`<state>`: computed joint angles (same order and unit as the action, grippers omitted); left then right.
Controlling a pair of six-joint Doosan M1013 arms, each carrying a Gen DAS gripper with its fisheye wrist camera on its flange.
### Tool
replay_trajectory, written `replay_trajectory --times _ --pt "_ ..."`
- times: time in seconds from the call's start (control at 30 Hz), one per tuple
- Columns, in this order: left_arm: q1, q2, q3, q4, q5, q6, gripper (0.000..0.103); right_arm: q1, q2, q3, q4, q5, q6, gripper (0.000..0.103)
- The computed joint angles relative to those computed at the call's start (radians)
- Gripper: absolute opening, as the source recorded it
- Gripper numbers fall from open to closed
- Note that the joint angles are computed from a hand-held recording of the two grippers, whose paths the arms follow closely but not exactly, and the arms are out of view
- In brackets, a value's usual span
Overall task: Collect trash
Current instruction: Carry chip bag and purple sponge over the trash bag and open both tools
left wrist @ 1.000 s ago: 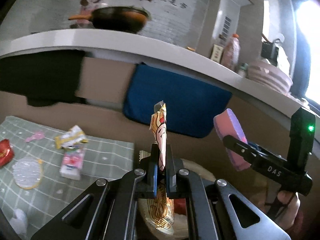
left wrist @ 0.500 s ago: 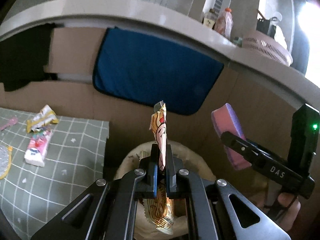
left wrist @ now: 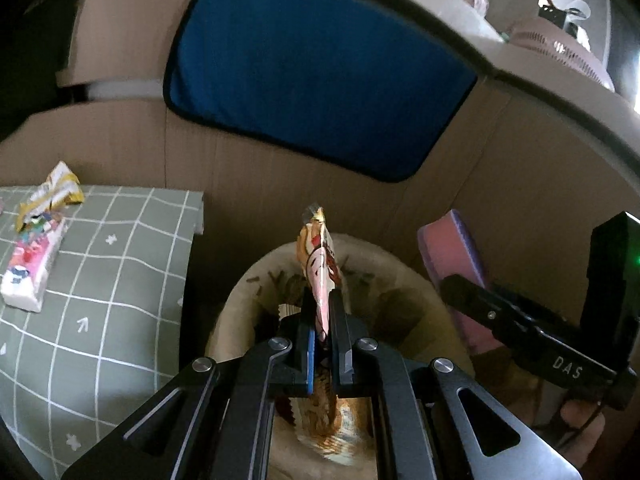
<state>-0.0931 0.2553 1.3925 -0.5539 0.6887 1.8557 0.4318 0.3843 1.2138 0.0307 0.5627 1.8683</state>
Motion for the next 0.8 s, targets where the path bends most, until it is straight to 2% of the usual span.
replay_trajectory --times 0.23,0.37,0.43,0.57,0.8 --pt "0.011 0.03 -0.011 -0.018 0.046 -0.021 0.006 -0.004 0.029 -0.021 0.013 0.041 -0.001 0.064" --pt "0.019 0.03 -0.006 -0.06 0.055 0.013 0.006 -0.002 0.034 -0.026 0.005 0.056 -0.001 0.064" --pt "0.027 0.036 -0.014 -0.1 0.071 0.034 0.01 -0.001 0.035 -0.026 0.008 0.058 -0.003 0.065" --pt "0.047 0.035 -0.017 -0.197 0.104 0.088 0.041 0.001 0.038 -0.03 -0.001 0.068 0.009 0.066" --pt "0.058 -0.004 0.016 -0.203 0.059 0.115 0.046 0.002 0.032 -0.025 0.035 0.054 -0.013 0.069"
